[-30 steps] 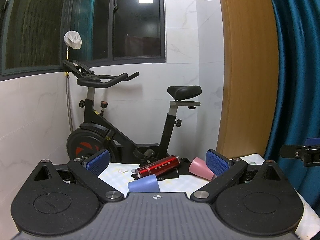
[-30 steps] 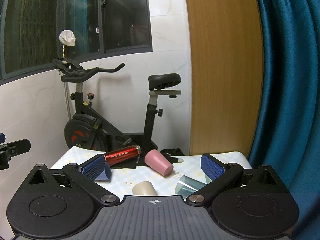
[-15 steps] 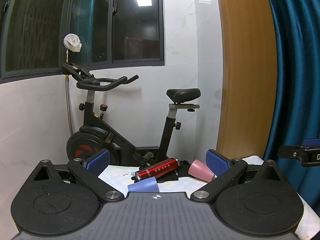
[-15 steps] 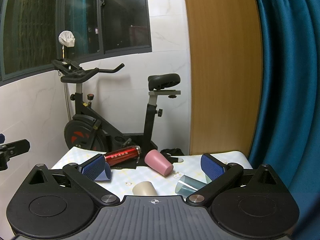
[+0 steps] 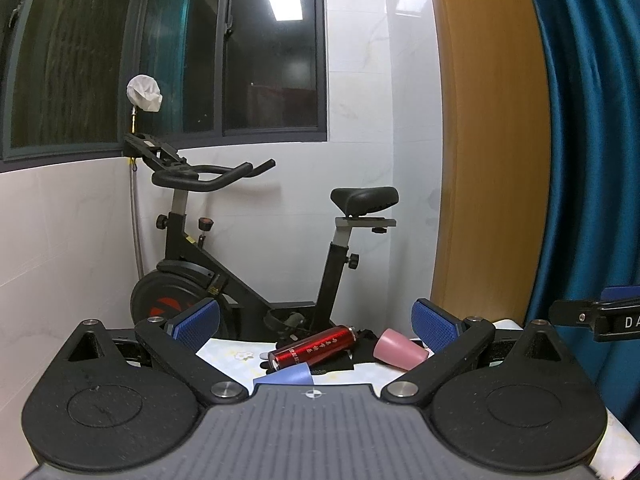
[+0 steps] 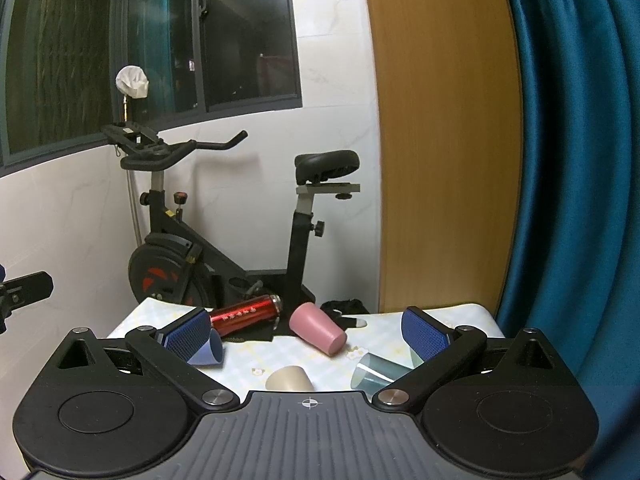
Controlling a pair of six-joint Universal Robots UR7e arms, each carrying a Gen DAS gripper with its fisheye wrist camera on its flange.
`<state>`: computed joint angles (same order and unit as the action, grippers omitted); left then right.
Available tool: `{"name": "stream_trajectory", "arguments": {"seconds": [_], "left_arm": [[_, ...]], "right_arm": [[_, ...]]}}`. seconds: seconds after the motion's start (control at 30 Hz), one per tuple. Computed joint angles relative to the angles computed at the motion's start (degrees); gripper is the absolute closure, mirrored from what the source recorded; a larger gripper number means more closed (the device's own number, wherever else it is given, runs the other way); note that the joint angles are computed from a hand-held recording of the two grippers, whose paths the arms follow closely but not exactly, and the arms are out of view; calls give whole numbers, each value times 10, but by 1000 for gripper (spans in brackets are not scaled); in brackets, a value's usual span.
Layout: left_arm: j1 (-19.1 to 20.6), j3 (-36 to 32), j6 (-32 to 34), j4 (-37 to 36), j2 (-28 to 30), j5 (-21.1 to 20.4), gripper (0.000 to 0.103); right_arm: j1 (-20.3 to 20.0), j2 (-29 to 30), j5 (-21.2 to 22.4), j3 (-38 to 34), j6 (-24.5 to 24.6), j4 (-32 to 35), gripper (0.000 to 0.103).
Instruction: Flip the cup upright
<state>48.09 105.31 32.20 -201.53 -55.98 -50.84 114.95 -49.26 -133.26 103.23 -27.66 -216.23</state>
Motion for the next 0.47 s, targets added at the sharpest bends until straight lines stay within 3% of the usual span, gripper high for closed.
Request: {"name": "stream_trajectory", "arguments": {"seconds": [0.47], "left_arm": [[5,-3,-15,11,-2,-11,0]], "right_arm": [[0,2,1,2,9,3,2]]}}
